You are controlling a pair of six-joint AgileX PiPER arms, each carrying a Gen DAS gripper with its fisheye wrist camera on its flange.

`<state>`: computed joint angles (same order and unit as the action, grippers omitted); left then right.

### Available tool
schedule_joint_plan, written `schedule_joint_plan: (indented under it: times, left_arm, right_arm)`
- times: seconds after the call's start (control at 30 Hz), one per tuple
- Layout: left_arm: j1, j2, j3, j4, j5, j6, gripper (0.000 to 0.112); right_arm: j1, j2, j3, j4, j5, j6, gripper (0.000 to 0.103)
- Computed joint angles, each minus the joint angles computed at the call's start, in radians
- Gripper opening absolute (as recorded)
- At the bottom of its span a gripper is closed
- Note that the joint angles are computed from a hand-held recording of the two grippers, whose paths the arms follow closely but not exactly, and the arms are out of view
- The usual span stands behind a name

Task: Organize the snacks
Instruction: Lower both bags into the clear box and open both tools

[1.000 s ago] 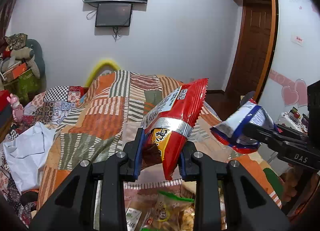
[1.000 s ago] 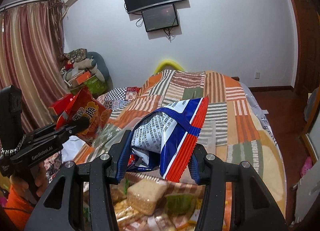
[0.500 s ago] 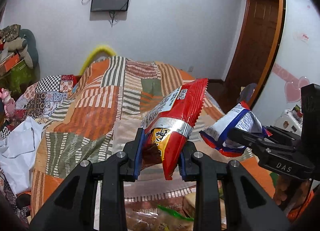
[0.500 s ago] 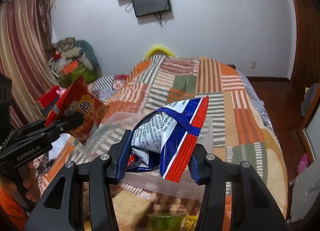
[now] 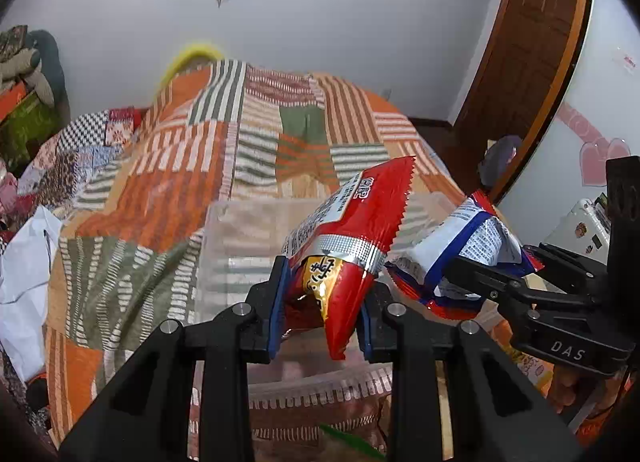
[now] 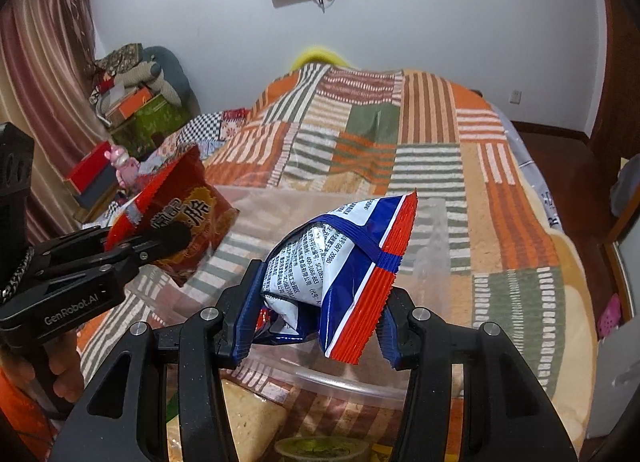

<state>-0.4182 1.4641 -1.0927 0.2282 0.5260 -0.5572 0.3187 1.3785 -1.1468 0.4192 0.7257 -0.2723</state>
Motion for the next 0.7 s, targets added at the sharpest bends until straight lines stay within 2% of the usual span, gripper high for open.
schedule_joint_plan:
  times: [0.27, 0.4, 0.57, 0.7]
  left_arm:
    - [-0.004, 0.043, -0.012, -0.003, 0.024, 0.000, 0.030]
    - [-0.012, 0.041, -0.017, 0.017, 0.039, -0.022, 0.034]
    - [-0.024, 0.004, 0.003, 0.051, 0.050, -0.071, 0.057]
    - [-0.052, -0.054, 0.026, 0.139, 0.078, -0.168, 0.058]
  right_arm:
    - [0.001, 0.045, -0.025, 0.001, 0.039, 0.007, 0.047]
    - [0.017, 0.044, -0.030, -0.044, 0.032, 0.043, 0.049]
    - [-0.004, 0.027, -0.030, -0.032, 0.050, 0.036, 0.052]
    - [-0.020, -0.007, -0.026, -0.026, 0.066, 0.031, 0.053]
